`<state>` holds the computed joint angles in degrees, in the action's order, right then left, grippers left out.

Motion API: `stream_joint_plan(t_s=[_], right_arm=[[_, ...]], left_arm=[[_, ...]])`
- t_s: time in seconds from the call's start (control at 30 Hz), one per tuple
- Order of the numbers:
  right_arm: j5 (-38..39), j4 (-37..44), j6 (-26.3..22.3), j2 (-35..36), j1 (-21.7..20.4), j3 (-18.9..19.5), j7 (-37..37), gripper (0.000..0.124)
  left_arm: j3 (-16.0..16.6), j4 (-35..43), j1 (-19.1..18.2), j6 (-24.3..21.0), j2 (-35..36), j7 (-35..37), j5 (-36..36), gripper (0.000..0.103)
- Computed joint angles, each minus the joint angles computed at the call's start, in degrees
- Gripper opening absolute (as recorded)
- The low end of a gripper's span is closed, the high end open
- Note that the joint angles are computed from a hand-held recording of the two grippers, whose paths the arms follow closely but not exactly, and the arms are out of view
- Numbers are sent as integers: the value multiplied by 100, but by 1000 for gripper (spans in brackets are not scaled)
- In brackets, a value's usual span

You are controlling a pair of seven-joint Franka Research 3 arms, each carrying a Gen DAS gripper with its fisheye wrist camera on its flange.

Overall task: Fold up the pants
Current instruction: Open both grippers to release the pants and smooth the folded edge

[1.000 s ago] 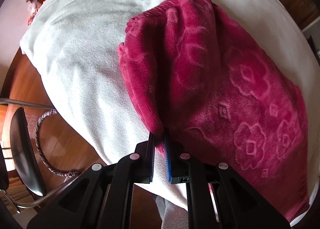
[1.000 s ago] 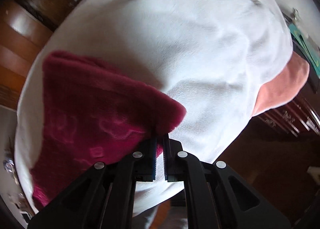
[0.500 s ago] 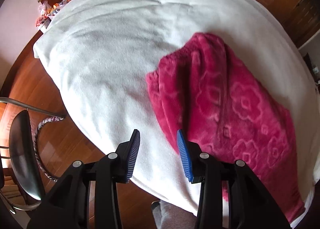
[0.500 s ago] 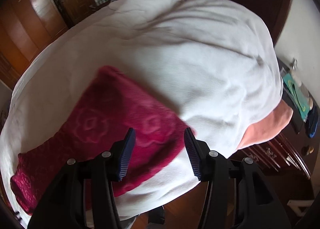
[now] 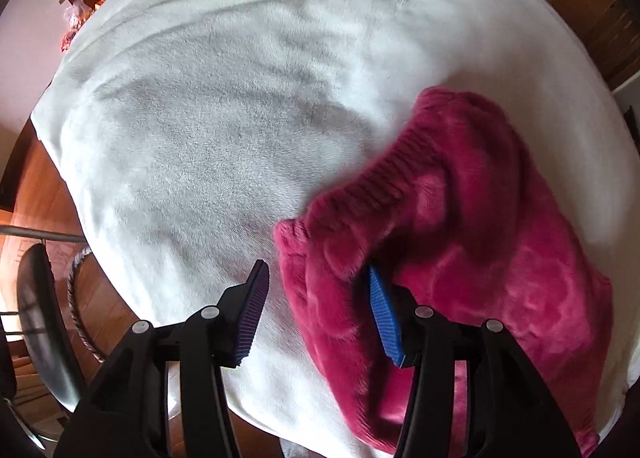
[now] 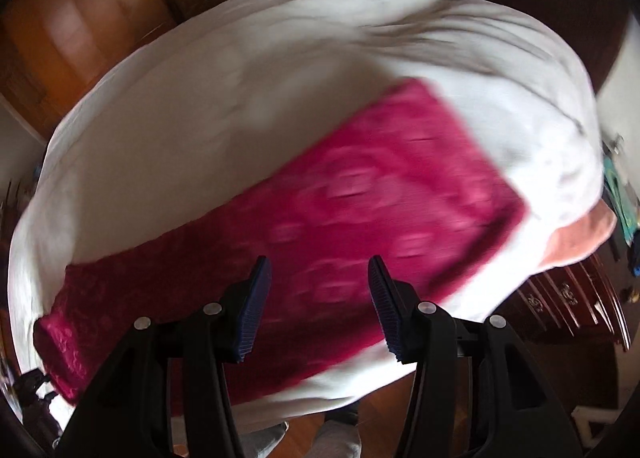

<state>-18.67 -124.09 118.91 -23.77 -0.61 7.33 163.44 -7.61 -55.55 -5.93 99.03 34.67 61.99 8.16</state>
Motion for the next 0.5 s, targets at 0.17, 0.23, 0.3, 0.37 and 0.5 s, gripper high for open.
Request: stream_joint_plan(t_s=[0.17, 0.23, 0.3, 0.37, 0.5], right_arm=[[167, 1040, 179, 1222, 341, 26, -38, 52], [230, 1515, 222, 1729, 548, -46, -159, 52], [329, 1968, 253, 2179, 753, -126, -312, 52], [433, 2382, 231, 2544, 941, -213, -456, 52], [713, 2954, 268, 3058, 1239, -419, -762, 52]], left_arm=[[48, 153, 152, -390, 320, 463, 78, 59], [21, -63, 248, -227, 247, 635, 15, 68], [-7, -124, 296, -184, 231, 858, -21, 69], [-33, -19, 321, -223, 283, 1178, -31, 69], [-105, 514, 422, -375, 437, 1665, -268, 67]])
